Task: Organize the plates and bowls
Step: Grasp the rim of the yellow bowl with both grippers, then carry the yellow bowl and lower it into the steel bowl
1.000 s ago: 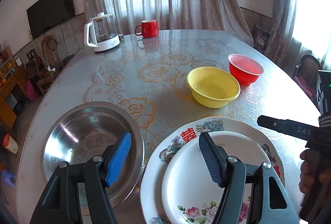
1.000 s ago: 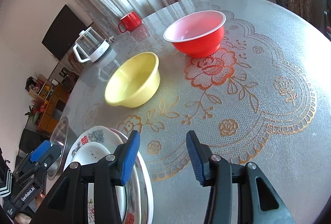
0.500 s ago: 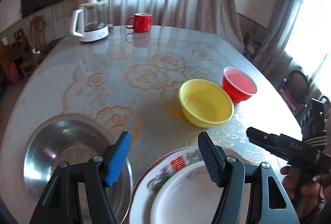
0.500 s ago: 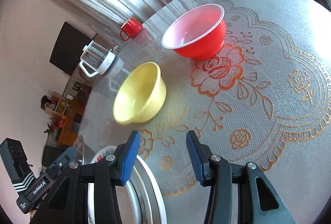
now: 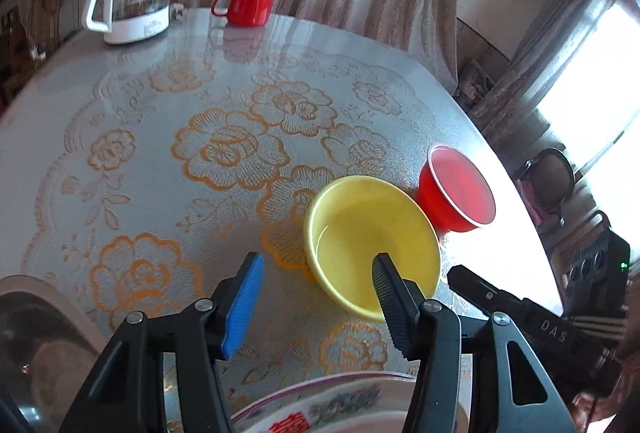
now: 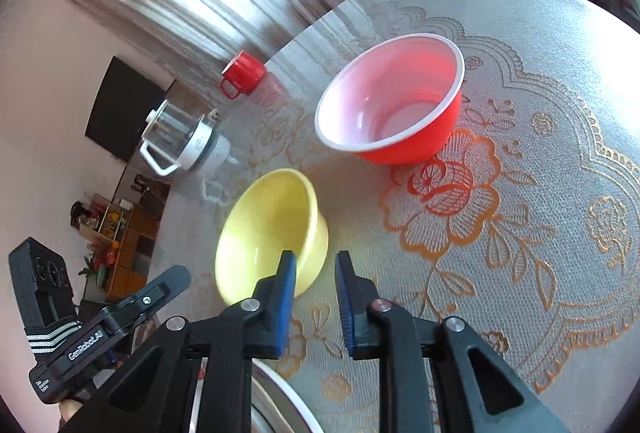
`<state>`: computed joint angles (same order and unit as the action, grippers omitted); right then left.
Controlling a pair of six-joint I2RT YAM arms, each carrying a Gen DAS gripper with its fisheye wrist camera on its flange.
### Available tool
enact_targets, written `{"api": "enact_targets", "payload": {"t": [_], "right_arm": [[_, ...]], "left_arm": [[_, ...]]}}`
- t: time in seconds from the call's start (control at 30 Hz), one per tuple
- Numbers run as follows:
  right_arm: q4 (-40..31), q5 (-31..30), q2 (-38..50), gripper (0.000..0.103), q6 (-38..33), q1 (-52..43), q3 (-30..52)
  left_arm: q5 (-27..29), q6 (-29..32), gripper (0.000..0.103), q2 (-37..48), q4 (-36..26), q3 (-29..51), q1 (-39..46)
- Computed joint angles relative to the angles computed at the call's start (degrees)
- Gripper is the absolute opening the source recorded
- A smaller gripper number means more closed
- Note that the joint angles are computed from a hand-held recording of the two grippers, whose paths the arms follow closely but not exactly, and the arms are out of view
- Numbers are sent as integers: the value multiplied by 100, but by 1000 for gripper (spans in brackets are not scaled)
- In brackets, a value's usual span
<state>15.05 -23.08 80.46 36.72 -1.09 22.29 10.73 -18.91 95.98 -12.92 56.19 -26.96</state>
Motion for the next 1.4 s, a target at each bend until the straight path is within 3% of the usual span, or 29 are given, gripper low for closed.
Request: {"api": "enact_targets", "payload": {"t": [0.07, 0.2, 0.27, 0.37, 0.93, 1.1, 1.4], "right_arm": [[18, -21, 228, 18, 46, 2, 136], [204, -181, 538, 19, 110, -33, 261], [243, -204, 665, 18, 111, -10, 328], [338, -230, 773, 9, 95, 29, 351], [307, -111, 301, 8, 165, 189, -1], [111, 86, -217, 8, 197, 468, -72], [-34, 459, -729, 8, 444, 1228, -66]], "left_arm": [[200, -91, 46, 217, -52, 174, 68], [273, -195, 39, 517, -67, 387, 47], [368, -239, 28, 656, -70, 466, 48], [317, -294, 15, 748, -91, 470, 7], [-212, -438, 14, -355, 335, -636, -272], [-473, -399, 14, -1078, 419, -1122, -276], [-320, -319, 14, -2547, 270, -1991, 192]]}}
